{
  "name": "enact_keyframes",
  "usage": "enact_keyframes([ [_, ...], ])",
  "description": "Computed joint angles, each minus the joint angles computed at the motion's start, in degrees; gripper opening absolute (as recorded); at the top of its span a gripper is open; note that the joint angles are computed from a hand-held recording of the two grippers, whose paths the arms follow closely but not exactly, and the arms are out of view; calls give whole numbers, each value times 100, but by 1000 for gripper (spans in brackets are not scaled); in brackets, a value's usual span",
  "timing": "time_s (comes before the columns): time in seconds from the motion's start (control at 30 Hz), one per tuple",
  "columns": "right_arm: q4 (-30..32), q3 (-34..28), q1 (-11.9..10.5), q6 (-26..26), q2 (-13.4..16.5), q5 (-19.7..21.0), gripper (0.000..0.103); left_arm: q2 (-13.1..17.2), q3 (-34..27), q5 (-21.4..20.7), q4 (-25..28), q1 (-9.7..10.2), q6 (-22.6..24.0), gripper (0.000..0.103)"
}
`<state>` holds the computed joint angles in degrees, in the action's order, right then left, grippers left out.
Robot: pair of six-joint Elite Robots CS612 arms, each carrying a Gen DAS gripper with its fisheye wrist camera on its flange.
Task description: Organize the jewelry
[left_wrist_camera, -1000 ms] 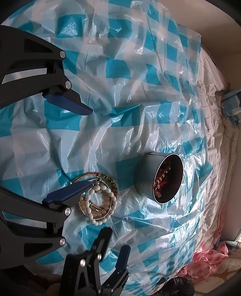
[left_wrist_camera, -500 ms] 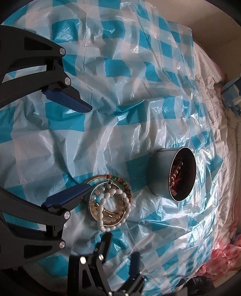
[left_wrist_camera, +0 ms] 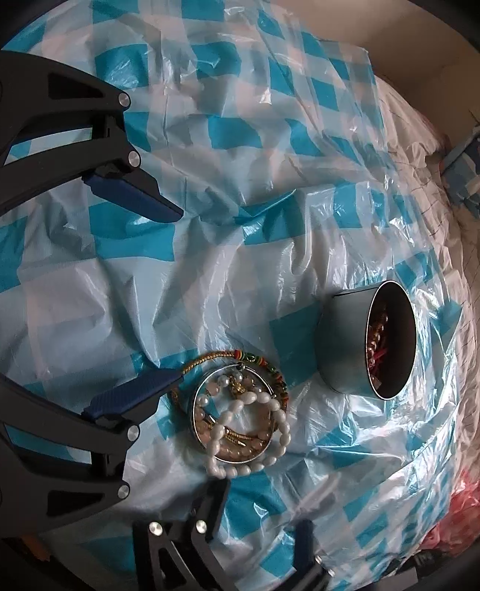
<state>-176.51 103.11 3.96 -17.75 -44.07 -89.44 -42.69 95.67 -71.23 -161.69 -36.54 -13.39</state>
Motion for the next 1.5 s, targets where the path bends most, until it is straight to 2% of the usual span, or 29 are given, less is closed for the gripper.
enact_keyframes([
  [0.1, -325, 138, 14, -147, -53, -487, 93, -23, 16, 77, -36, -3, -24, 78],
  [0.17, -427, 172, -34, -75, -72, -607, 93, -49, 44, 73, -138, 5, -77, 78],
  [0.2, -485, 196, -77, 5, -90, -492, 93, -65, 64, -46, -257, 32, -140, 78],
  [0.27, -605, 249, -218, 227, -153, 246, 93, -70, 64, -276, -415, 75, -242, 78],
  [0.3, -650, 243, -241, 327, -156, 454, 93, -63, 51, -324, -440, 79, -257, 78],
  [0.37, -685, 139, -174, 264, -72, 531, 93, -31, 12, -276, -379, 60, -222, 78],
  [0.53, -87, -134, 39, -68, 114, 207, 93, 46, -88, -148, -76, 21, -54, 78],
  [0.67, 293, -102, 26, -394, -8, -163, 95, 44, -90, -107, -127, 23, -92, 78],
  [0.8, 106, 115, -45, -520, -142, -596, 95, 46, -93, -106, -249, 13, -111, 78],
  [0.87, 71, 193, -135, -410, -201, -451, 95, 63, -110, -115, -327, -3, -65, 78],
  [0.97, 8, 282, -260, -254, -280, 125, 95, 95, -128, -136, -589, -50, 107, 78],
  [1.03, -108, 331, -285, -225, -317, 351, 95, 126, -142, -157, -775, -81, 253, 78],
  [1.2, -112, 270, -234, -202, -284, 281, 95, 218, -221, 58, -876, -141, 484, 77],
  [1.23, -130, 276, -231, -197, -289, 253, 95, 228, -228, 51, -893, -145, 537, 75],
  [1.27, -137, 269, -239, -197, -286, 250, 95, 233, -233, -64, -906, -131, 590, 67],
  [1.3, -137, 247, -253, -188, -270, 254, 95, 220, -260, -387, -768, -91, 645, 52],
  [1.4, -91, 225, -291, -123, -264, 277, 95, 156, -269, -1219, -388, -17, 1033, 15],
  [1.47, -58, 232, -311, -95, -275, 316, 95, 76, -184, -1660, -426, 21, 1261, 7],
  [1.5, -53, 242, -324, -85, -284, 347, 95, 42, -138, -1842, -484, 47, 1303, 7],
])
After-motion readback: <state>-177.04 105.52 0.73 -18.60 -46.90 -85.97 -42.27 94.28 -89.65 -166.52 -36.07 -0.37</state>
